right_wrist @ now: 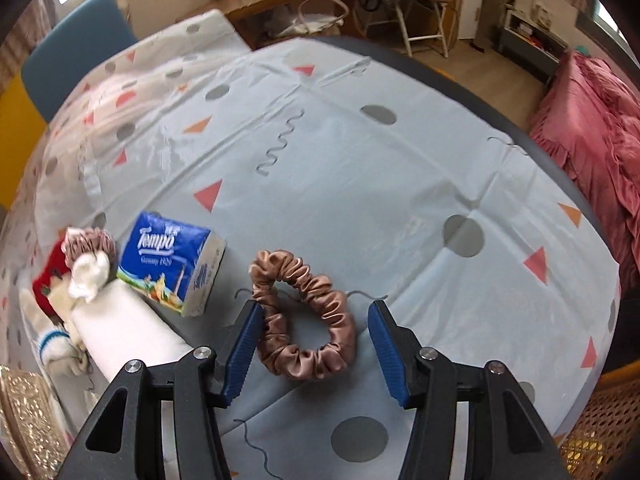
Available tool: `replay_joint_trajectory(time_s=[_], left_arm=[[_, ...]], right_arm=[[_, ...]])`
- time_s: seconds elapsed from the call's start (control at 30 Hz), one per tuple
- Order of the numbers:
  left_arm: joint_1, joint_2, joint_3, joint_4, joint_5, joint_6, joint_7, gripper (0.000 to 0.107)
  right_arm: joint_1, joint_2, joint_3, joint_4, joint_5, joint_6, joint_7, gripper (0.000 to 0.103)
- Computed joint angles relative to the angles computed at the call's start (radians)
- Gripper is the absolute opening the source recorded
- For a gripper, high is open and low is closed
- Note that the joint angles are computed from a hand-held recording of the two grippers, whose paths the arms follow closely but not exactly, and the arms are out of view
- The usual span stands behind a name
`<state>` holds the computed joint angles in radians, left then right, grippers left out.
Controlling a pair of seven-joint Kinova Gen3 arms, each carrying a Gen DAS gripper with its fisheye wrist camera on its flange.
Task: Organize soft objects
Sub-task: 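Grasp the white wipes packet with the left gripper while the right gripper grasps the brown scrunchie, then carry the wipes packet into the gold tray and open the left gripper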
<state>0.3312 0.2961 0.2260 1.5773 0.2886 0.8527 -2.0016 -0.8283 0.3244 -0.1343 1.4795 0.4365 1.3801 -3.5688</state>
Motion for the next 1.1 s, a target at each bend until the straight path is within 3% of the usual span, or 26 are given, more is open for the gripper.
replay_joint_trajectory(time_s=[0.07,0.1,0.2,0.47,0.73,0.87,1.1], left_arm=[[-0.011,-0.003,0.002,-0.023,0.021,0.013,0.005,0.051],[-0.015,-0.003,0.002,-0.041,0.030,0.023,0.008,0.051],[-0.022,0.001,0.000,-0.107,0.050,0.063,0.031,0.051],[-0.035,0.060,-0.052,-0.388,0.003,0.154,0.191,0.051],[-0.160,0.070,-0.112,-0.551,-0.050,0.181,0.271,0.051],[-0.261,0.056,-0.131,-0.552,-0.038,0.182,0.267,0.051],[-0.461,-0.042,-0.167,-0.364,0.056,0.110,0.151,0.051]], right_arm=[[0.001,0.008,-0.001,-0.003,0.002,0.001,0.018,0.053],[0.002,0.008,-0.002,-0.002,0.006,-0.003,0.030,0.041],[-0.003,0.023,-0.006,-0.025,0.009,0.004,0.076,0.021],[-0.018,0.049,0.008,-0.058,-0.006,0.017,0.147,0.020],[-0.031,0.070,0.017,-0.086,-0.002,0.042,0.181,0.021],[-0.042,0.087,0.020,-0.110,0.004,0.073,0.205,0.021],[-0.051,0.110,0.028,-0.141,0.009,0.106,0.245,0.020]])
